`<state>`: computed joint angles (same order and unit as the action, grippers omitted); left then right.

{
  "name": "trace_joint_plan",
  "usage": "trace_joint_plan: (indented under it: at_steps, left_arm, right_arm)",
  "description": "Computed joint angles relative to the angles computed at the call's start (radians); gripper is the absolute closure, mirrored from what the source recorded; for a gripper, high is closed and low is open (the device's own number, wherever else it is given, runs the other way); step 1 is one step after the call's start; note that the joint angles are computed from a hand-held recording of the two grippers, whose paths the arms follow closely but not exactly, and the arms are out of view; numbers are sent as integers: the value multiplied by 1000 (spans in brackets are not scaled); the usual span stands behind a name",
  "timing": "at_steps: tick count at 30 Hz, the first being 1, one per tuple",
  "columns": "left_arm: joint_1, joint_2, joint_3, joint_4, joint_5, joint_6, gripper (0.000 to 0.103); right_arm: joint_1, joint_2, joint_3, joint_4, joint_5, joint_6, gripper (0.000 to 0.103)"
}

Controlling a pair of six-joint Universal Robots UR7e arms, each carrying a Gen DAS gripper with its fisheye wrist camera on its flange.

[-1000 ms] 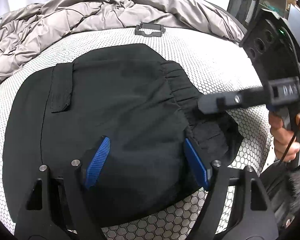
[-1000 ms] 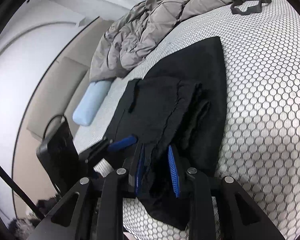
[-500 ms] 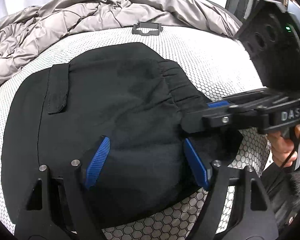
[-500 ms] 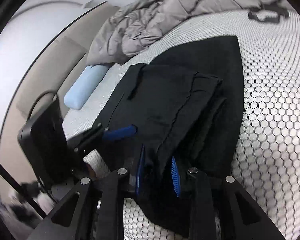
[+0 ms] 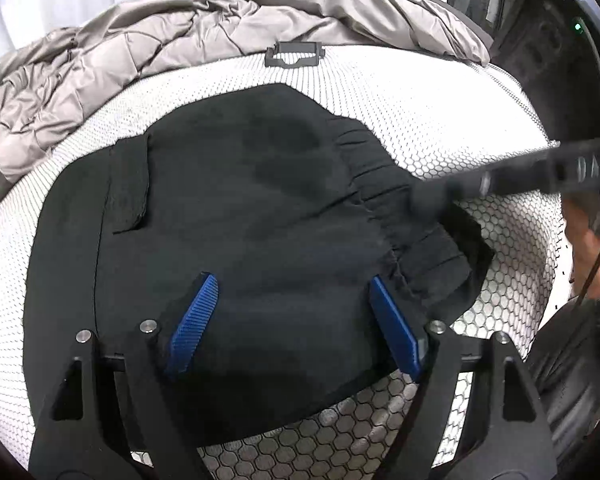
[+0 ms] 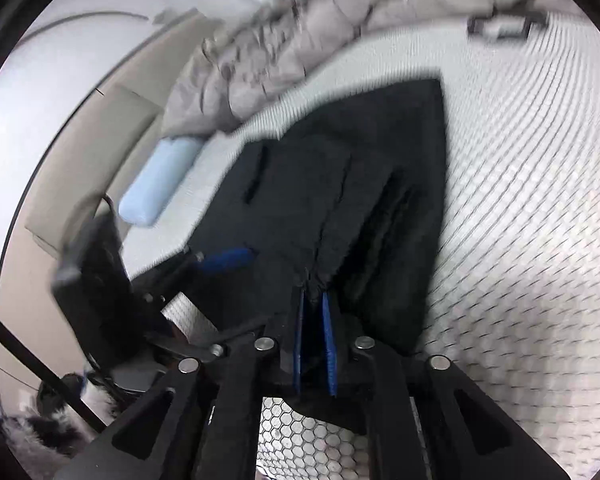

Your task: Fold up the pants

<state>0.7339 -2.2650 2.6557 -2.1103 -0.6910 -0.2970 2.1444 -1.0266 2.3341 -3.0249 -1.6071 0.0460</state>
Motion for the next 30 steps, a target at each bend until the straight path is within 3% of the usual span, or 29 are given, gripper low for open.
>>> trace_joint_plan:
  at_steps: [3,7,11,17,19,21,25,27,30]
  left_arm:
    - [-1,-5,4,-50,-23,11,27]
    - [25,48,14,-108,-24,23,26]
    - [50,61,18,-153,-38,51,26]
    - [52,65,23,-153,-32,59,26]
    - [48,68,26,-157,-24,57,26]
    - [46,76,27,-164,-16,49,26]
    - [38,55,21,-145,-20,38,26]
    - [27,59,28,-118,2,34,26]
    - [-3,22,29,-55,24,9,26]
  right_arm:
    - [-40,-16,34,-110,18,11,81]
    - [-131,21,22,-88,113,56,81]
    - [-161,57,-2,-80,146,70,79]
    - [-114,71,-25,6,148,32,76]
    - [-78,78,-26,5,109,-9,76]
    - [-39,99,-40,-11,57,-28,88]
    - [5,85,-42,-42,15,-28,90]
    - [5,97,-55,-2,-64,8,88]
    - [-33,86,-51,21,-11,14,81]
